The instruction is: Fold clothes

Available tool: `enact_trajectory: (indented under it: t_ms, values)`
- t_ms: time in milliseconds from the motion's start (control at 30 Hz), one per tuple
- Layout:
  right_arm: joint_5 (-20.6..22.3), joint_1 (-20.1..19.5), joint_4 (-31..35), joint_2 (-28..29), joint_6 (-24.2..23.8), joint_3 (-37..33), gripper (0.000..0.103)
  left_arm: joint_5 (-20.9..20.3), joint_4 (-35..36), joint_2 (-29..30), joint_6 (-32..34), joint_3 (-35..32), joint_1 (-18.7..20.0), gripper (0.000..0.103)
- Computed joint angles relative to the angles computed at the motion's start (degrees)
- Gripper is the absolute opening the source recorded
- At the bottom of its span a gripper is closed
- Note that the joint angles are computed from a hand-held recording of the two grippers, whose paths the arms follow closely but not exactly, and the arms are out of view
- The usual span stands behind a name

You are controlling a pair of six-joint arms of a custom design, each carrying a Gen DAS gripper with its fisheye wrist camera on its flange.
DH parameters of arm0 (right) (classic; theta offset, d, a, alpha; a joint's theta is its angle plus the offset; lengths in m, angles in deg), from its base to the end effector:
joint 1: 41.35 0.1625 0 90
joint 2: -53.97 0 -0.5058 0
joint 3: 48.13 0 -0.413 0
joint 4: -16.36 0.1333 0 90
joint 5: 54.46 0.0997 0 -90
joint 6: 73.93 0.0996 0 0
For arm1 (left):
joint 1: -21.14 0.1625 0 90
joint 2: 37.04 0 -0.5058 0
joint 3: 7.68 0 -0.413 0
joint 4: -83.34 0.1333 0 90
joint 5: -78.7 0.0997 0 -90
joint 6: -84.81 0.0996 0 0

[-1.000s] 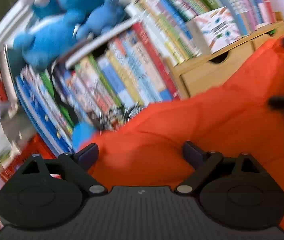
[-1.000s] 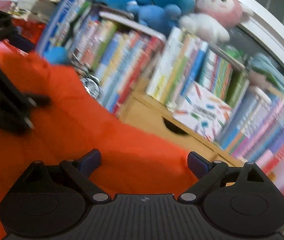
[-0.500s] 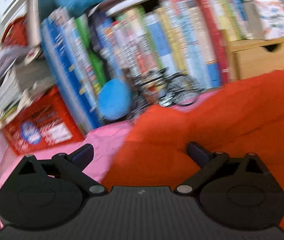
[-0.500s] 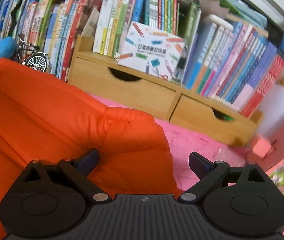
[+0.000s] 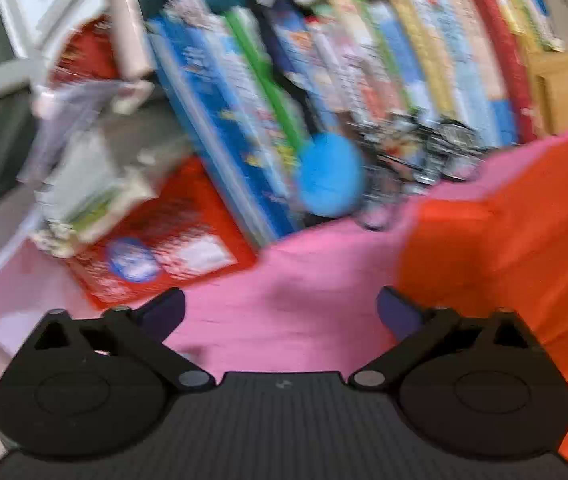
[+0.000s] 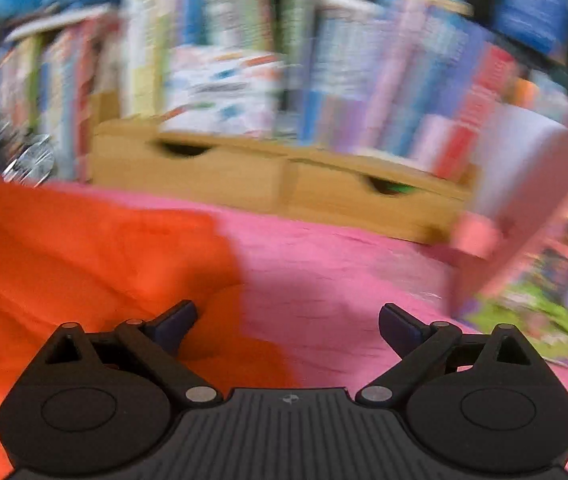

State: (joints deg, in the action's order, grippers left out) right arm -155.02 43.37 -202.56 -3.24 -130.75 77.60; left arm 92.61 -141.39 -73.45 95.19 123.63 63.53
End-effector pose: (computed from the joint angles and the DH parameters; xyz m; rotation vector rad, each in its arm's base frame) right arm 0.0631 -0.5677 0.2417 0.8711 -2.0833 1.0168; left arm -0.1648 -0.4618 0.1335 0.1057 1.4557 -0.9950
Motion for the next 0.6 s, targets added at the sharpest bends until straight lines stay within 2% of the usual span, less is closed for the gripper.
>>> enact_trajectory:
  t_ms: [67, 100, 200, 267, 300, 333, 367, 400, 467, 533, 567, 600]
  values:
    - [1.61, 0.17, -1.27, -1.76, 5.21, 0.4, 0.094, -2.36, 0.65, -2.2, -4.21, 0.72, -1.67, 0.09]
    - [4.38, 0.24, 0.33, -2.97, 8.73, 0.67, 0.094, -6.1, -0.83, -3.28, -5.8, 1.0, -2.86, 0.09]
    - [16.27, 0.7, 10.67, -5.98, 21.85, 0.94, 0.091, -23.01, 4.31, -8.3, -19.48, 2.92, -4.12, 0.091]
    - [23.78, 1.24, 19.72, -5.56, 31.2, -0.35, 0.082, -35.01, 2.93, -9.14, -25.37, 2.1, -2.3, 0.091]
    - [25.91, 1.78, 22.6, -4.52, 34.66, -1.13, 0.072, -39.18, 2.96, -9.05, -28.35, 1.36, -1.3, 0.091]
    - [25.65, 2.73, 23.72, -2.93, 36.68, -1.84, 0.062, -40.96, 4.95, -8.71, -29.87, 0.31, -0.23, 0.091]
    - [24.32, 3.8, 24.15, -1.23, 37.73, -2.45, 0.058, -40.33, 8.9, -8.19, -31.63, -0.9, 0.54, 0.09]
    - [21.25, 5.09, 23.48, 0.65, 37.3, -2.86, 0.054, -38.79, 12.97, -7.47, -33.04, -2.14, 1.1, 0.087]
    - [14.82, 7.28, 20.15, 4.06, 33.38, -3.12, 0.051, -32.24, 19.6, -4.92, -32.06, -4.46, 1.6, 0.089]
    - [8.25, 9.35, 15.56, 7.38, 27.86, -3.27, 0.044, -23.94, 20.31, -1.66, -26.45, -6.35, 1.42, 0.095]
    - [4.92, 10.46, 13.0, 8.77, 24.72, -3.31, 0.043, -21.35, 19.07, -0.39, -23.28, -6.98, 1.46, 0.095]
    - [1.95, 11.39, 10.69, 10.05, 21.68, -3.43, 0.043, -20.69, 18.87, -0.07, -22.44, -6.81, 1.45, 0.095]
